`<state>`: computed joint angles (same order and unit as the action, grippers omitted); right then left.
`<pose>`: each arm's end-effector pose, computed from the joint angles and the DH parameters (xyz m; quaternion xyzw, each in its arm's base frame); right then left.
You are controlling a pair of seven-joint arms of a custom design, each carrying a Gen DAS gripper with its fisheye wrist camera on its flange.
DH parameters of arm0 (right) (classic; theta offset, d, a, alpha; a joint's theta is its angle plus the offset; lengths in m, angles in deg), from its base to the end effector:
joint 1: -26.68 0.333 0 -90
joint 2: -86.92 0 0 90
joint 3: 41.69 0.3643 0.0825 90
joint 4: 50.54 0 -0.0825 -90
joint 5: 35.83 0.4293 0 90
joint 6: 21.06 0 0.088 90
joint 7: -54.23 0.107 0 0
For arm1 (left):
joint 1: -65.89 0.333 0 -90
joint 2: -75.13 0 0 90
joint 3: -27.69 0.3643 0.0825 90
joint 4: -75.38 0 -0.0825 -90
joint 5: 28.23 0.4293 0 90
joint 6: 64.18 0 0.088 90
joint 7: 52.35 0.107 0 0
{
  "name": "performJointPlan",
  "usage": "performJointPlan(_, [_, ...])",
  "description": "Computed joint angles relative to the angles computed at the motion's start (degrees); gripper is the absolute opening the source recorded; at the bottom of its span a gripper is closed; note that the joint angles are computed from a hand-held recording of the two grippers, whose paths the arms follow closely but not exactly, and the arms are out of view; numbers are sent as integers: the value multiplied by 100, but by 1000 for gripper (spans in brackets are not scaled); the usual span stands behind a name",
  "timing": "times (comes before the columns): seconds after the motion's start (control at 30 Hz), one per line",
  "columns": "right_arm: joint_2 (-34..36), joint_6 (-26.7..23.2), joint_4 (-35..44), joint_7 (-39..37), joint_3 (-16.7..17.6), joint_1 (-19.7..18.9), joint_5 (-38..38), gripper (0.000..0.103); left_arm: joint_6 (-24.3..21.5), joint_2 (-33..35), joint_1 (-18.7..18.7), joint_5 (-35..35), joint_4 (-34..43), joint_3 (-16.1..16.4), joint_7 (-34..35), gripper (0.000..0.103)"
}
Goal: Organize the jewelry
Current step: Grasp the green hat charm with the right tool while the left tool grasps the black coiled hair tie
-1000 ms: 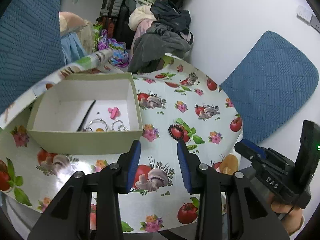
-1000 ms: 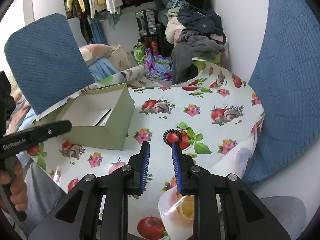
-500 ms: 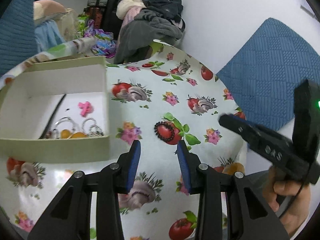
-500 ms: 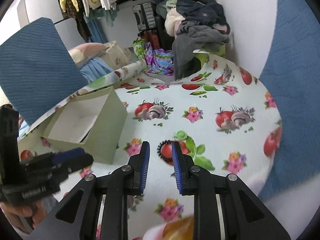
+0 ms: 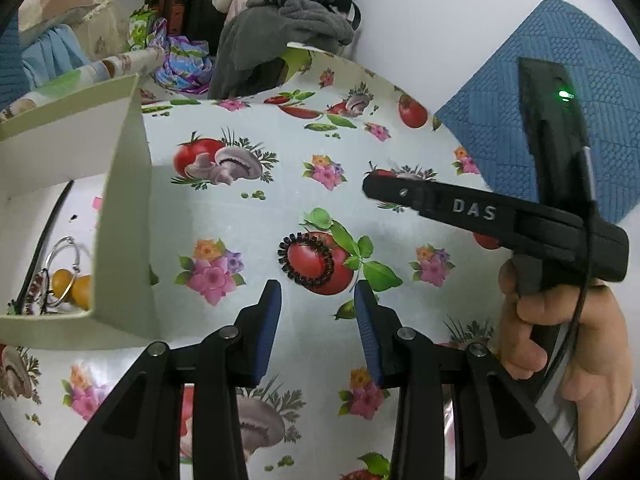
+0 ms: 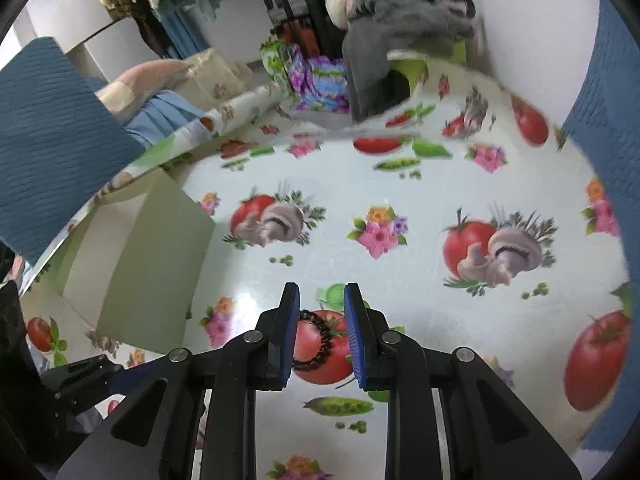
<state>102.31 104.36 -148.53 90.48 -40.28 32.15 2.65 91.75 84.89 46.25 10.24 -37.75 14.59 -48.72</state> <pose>0.7069 0.1063 0.4888 -0.8661 0.3950 0.0149 0.3061 0.5599 -0.3784 0.4695 -0.7877 0.5146 -0.3158 0.1225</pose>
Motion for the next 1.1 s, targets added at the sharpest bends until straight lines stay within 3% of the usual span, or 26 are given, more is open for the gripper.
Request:
performJointPlan(0.13, [323, -228, 328, 227, -19, 34, -234, 22, 151, 169, 55, -157, 59, 9, 64, 39])
performJointPlan(0.3, [639, -299, 622, 576, -52, 105, -591, 32, 319, 443, 85, -334, 178, 37, 152, 38])
performJointPlan(0.5, [897, -324, 811, 724, -43, 200, -965, 33, 427, 669, 46, -361, 275, 123, 196, 38])
performJointPlan(0.8, [919, -260, 698, 151, 55, 231, -1051, 33, 329, 815, -47, -121, 363, 268, 4, 35])
performJointPlan(0.9, [837, -44, 536, -20, 50, 279, -1084, 23, 207, 863, -48, -65, 453, 257, 89, 35])
performJointPlan(1.1, [733, 86, 426, -117, 29, 276, -1015, 22, 105, 951, -51, -17, 581, 266, 152, 31])
